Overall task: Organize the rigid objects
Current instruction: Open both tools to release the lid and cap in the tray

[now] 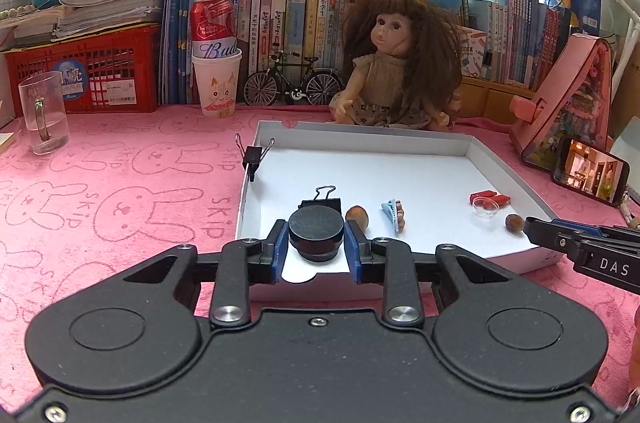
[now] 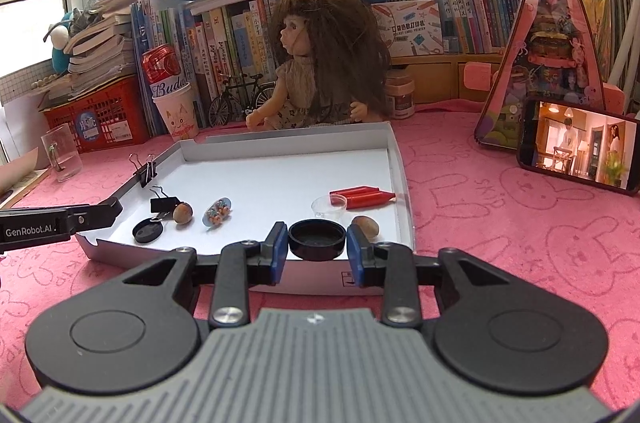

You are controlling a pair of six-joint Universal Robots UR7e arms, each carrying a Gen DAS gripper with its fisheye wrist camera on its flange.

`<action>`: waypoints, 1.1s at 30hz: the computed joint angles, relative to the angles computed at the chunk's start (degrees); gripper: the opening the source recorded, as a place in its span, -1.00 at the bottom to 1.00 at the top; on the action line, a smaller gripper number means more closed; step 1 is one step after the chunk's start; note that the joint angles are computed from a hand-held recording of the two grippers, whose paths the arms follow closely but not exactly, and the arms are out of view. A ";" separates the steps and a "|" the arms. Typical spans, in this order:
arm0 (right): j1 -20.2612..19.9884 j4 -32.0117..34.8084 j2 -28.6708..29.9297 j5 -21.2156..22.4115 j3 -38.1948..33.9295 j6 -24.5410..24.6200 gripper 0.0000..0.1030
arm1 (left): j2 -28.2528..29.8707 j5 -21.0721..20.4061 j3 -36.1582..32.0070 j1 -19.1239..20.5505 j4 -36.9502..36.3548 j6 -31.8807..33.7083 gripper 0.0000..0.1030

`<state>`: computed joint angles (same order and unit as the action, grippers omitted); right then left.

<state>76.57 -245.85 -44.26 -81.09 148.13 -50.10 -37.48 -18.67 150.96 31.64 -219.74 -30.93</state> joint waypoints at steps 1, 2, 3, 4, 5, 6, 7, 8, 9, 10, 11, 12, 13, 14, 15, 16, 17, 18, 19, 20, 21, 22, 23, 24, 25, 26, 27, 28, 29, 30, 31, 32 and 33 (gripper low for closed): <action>0.22 0.25 0.04 -0.29 -0.24 -0.02 -0.28 | 0.11 -0.31 -0.42 0.44 -0.74 1.28 -0.46; 0.46 0.47 0.11 -0.61 -0.49 -0.05 -0.28 | 0.37 -0.43 -0.88 0.87 -1.46 2.37 -0.46; 0.64 0.56 0.22 -0.85 -0.70 -0.07 -0.28 | 0.35 -0.45 -1.31 1.33 -1.31 2.72 -0.46; 0.89 0.76 0.28 -1.15 -0.95 0.01 -0.28 | 0.06 -0.57 -1.59 1.74 -0.59 2.28 -0.46; 1.03 0.95 0.32 -1.33 -1.12 0.05 -0.28 | -0.06 -0.90 -1.77 2.11 -0.75 2.36 -0.46; 1.16 1.11 0.36 -1.49 -1.29 0.08 -0.28 | -0.15 -1.15 -1.92 2.44 -0.86 2.43 -0.46; 1.27 1.29 0.42 -1.68 -1.48 0.08 -0.28 | -0.13 -1.24 -2.09 2.76 -1.04 2.74 -0.46; 1.38 1.53 0.48 -1.87 -1.68 0.07 -0.28 | -0.05 -1.26 -2.29 2.99 -1.07 3.14 -0.46; 1.50 1.80 0.54 -2.10 -1.88 0.10 -0.28 | 0.00 -1.23 -2.55 3.25 -0.93 3.52 -0.46; 1.64 2.17 0.55 -2.35 -2.10 0.21 -0.28 | 0.00 -1.29 -2.82 3.54 -0.82 3.97 -0.46; 1.83 2.56 0.59 -2.64 -2.34 0.39 -0.28 | 0.00 -1.36 -3.06 3.81 -0.65 4.29 -0.46; 1.97 2.96 0.64 -2.89 -2.59 0.51 -0.28 | 0.05 -1.42 -3.26 4.02 -0.50 4.47 -0.46; 2.12 3.06 0.80 -3.12 -2.80 0.53 -0.28 | 0.13 -1.49 -3.54 4.29 -0.44 4.77 -0.46; 2.27 3.06 1.01 -3.38 -3.02 0.47 -0.28 | 0.17 -1.54 -3.76 4.52 -0.29 4.90 -0.46; 2.46 3.16 1.16 -3.65 -3.24 0.46 -0.28 | 0.19 -1.61 -3.99 4.76 -0.09 4.97 -0.46; 2.63 3.37 1.26 -3.88 -3.45 0.48 -0.28 | 0.27 -1.72 -4.21 4.99 -0.16 5.24 -0.46; 2.79 3.57 1.32 -4.07 -3.61 0.50 -0.28 | 0.34 -1.79 -4.37 5.18 -0.20 5.43 -0.46; 2.95 3.66 1.44 -4.31 -3.78 0.50 -0.28 | 0.39 -1.83 -4.51 5.33 -0.17 5.53 -0.46; 3.09 3.68 1.59 -4.53 -3.95 0.46 -0.28 | 0.46 -1.88 -4.65 5.46 -0.10 5.59 -0.46; 3.22 3.70 1.72 -4.74 -4.08 0.41 -0.28 | 0.47 -1.97 -4.77 5.59 -0.04 5.72 -0.46; 3.34 3.72 1.83 -4.95 -4.22 0.35 -0.28 | 0.52 -2.03 -4.93 5.76 0.05 5.83 -0.46; 3.43 3.73 1.92 -5.11 -4.33 0.33 -0.28 | 0.71 -1.94 -5.11 5.87 -0.15 6.13 -0.46; 3.45 3.82 1.91 -5.20 -4.40 0.32 -0.28 | 0.92 -1.71 -5.26 5.90 -0.34 6.47 -0.45; 3.53 4.07 1.88 -5.34 -4.54 0.44 -0.28 | 1.12 -1.49 -5.44 5.89 -0.38 6.70 -0.45; 3.58 4.28 1.84 -5.44 -4.63 0.62 -0.28 | 1.47 -1.40 -5.54 5.83 -0.97 7.22 -0.45; 3.66 4.45 1.80 -5.59 -4.72 0.84 -0.28 | 1.57 -1.56 -5.62 5.84 -1.22 7.58 -0.45; 3.69 4.71 1.72 -5.65 -4.80 1.08 -0.27 | 1.62 -1.71 -5.72 5.89 -1.32 7.76 -0.45; 3.69 4.83 1.68 -5.62 -4.82 1.26 -0.25 | 1.64 -1.69 -5.75 5.89 -1.28 7.71 -0.45; 3.67 4.88 1.65 -5.57 -4.81 1.42 -0.20 | 1.57 -1.75 -5.71 5.90 -1.21 7.66 -0.45; 3.64 4.74 1.68 -5.46 -4.78 1.53 -0.20 | 1.55 -1.83 -5.70 5.89 -1.18 7.54 -0.45; 3.60 4.64 1.70 -5.35 -4.72 1.60 -0.18 | 1.59 -1.80 -5.62 5.79 -1.34 7.47 -0.45; 3.53 4.66 1.64 -5.20 -4.65 1.68 -0.10 | 1.73 -1.71 -5.58 5.69 -1.68 7.52 -0.45; 3.43 4.88 1.47 -4.97 -4.59 1.79 0.02 | 1.92 -1.57 -5.56 5.54 -2.18 7.80 -0.42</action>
<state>80.00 -240.97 -42.79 -86.05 143.54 -48.30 -35.56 -20.24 145.40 37.18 -221.92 -23.13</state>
